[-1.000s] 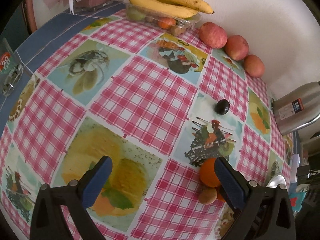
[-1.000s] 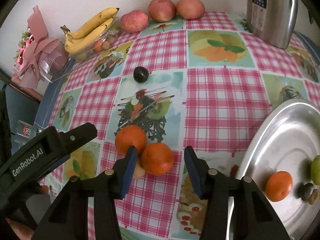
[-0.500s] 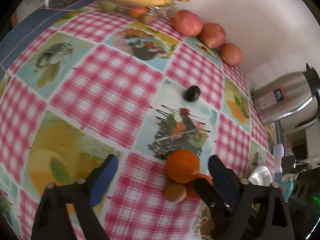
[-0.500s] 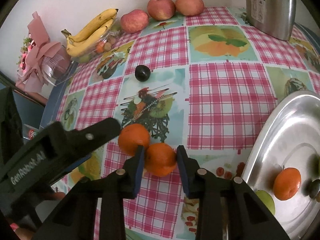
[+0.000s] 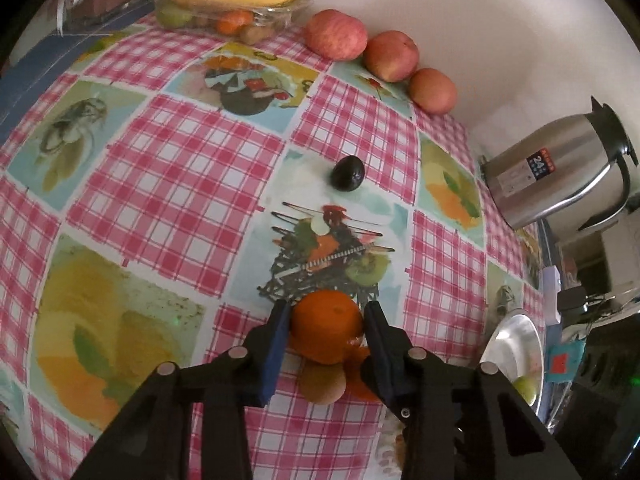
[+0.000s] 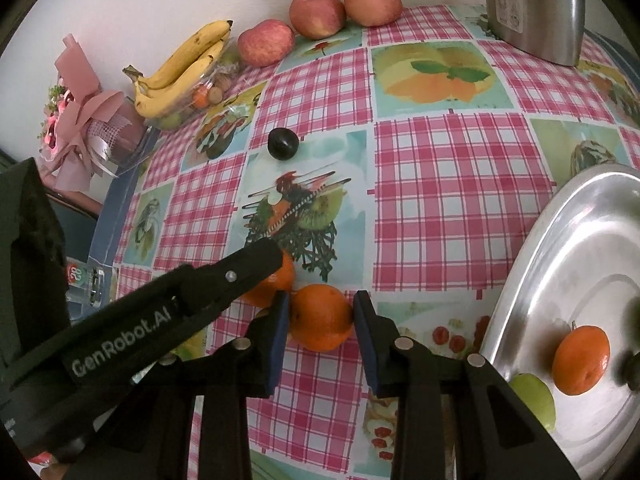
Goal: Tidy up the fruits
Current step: 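Grasp a tangerine with the left tool while the right tool grasps another tangerine, then lift both tangerines and carry them over the steel plate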
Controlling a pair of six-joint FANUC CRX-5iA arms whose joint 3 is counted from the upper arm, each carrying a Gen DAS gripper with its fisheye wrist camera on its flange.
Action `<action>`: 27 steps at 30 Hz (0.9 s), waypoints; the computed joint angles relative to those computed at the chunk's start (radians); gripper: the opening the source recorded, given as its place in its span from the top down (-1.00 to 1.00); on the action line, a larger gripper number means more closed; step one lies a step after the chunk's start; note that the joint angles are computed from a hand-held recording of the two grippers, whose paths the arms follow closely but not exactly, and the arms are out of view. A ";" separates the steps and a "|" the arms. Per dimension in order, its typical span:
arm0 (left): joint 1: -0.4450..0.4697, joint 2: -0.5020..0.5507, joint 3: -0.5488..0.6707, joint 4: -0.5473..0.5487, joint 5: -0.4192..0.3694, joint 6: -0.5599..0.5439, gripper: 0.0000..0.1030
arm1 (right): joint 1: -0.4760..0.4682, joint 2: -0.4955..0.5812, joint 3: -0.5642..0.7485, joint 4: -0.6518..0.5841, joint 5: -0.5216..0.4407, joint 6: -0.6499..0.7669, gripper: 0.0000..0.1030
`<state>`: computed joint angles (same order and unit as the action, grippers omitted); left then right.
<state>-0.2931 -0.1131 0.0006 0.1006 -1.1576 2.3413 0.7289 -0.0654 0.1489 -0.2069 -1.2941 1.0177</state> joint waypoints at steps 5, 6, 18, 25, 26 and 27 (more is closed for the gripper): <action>0.017 -0.024 -0.008 -0.018 -0.025 0.053 0.22 | -0.015 0.008 0.005 -0.047 -0.005 0.006 0.33; 0.023 -0.032 -0.013 -0.018 -0.026 0.060 0.22 | -0.012 0.009 0.006 -0.043 -0.006 0.006 0.33; 0.019 -0.064 0.029 -0.072 -0.043 0.106 0.22 | 0.010 -0.022 0.007 0.047 0.017 -0.039 0.36; -0.005 -0.068 0.080 -0.120 -0.065 0.117 0.22 | 0.039 -0.050 0.018 0.152 0.001 -0.087 0.36; -0.007 -0.070 0.084 -0.125 -0.066 0.120 0.22 | 0.039 -0.053 0.018 0.159 0.000 -0.088 0.36; -0.011 -0.073 0.089 -0.133 -0.067 0.127 0.22 | 0.042 -0.058 0.017 0.172 -0.003 -0.094 0.36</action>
